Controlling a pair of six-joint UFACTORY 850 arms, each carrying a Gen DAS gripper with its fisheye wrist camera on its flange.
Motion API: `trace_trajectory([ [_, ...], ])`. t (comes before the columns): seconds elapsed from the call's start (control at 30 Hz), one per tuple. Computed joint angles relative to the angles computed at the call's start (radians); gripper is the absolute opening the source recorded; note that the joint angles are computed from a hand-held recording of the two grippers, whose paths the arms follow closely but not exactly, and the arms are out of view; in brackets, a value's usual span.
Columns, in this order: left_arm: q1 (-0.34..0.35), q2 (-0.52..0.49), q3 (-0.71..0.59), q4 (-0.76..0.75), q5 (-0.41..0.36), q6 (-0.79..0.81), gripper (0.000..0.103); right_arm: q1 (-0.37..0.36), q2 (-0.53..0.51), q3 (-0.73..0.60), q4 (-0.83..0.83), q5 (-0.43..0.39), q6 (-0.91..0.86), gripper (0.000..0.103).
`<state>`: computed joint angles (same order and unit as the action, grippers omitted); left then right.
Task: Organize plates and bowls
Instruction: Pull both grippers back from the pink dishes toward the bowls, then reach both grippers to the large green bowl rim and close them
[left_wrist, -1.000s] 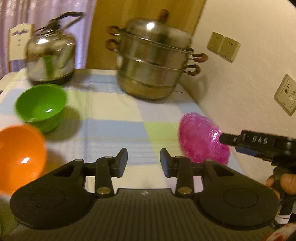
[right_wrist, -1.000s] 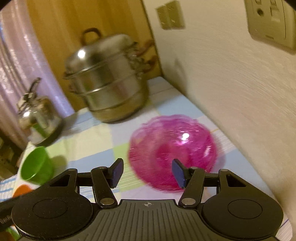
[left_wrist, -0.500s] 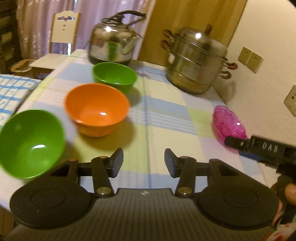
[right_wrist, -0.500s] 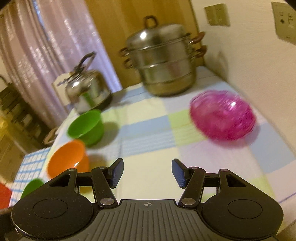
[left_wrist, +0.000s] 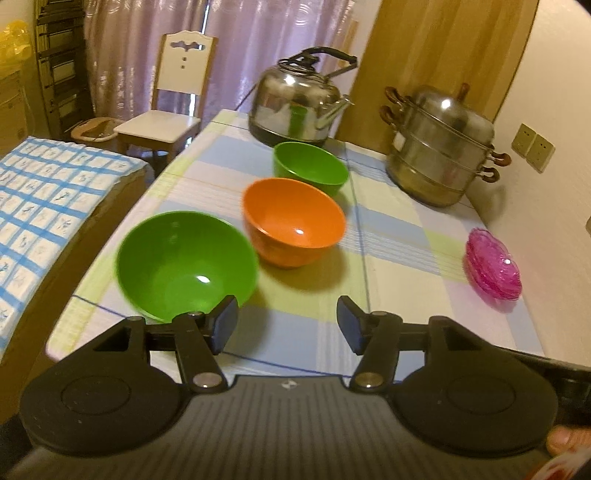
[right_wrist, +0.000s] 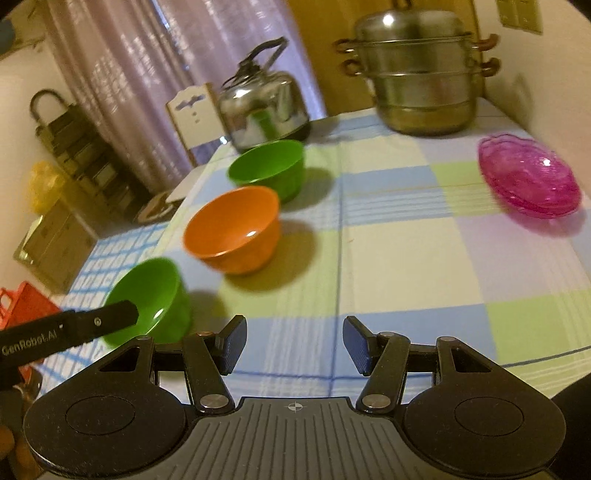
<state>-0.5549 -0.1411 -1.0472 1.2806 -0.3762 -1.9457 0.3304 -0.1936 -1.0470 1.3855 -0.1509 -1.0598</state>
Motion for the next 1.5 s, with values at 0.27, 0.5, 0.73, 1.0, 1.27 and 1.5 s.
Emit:
trace_trajectory([
  [0.27, 0.024, 0.063, 0.059, -0.011, -0.015, -0.001, 0.056, 0.044, 0.017, 0.010, -0.149, 0.011, 0.145, 0.058],
  [0.5, 0.054, 0.115, 0.102, -0.042, -0.022, 0.036, 0.058, 0.066, 0.028, 0.008, -0.250, 0.023, 0.250, 0.058],
  [0.73, 0.090, 0.135, 0.129, -0.083, -0.034, 0.066, 0.059, 0.085, 0.008, -0.016, -0.327, 0.000, 0.309, 0.058],
  [1.0, 0.130, 0.143, 0.146, -0.110, -0.025, 0.089, 0.059, 0.105, -0.048, -0.074, -0.326, -0.024, 0.307, 0.058],
  [1.27, 0.182, 0.121, 0.138, -0.159, 0.008, 0.161, 0.059, 0.122, -0.108, -0.137, -0.384, -0.041, 0.369, 0.058],
  [1.5, 0.239, 0.066, 0.091, -0.257, 0.057, 0.307, 0.058, 0.130, -0.180, -0.214, -0.435, -0.065, 0.435, 0.058],
])
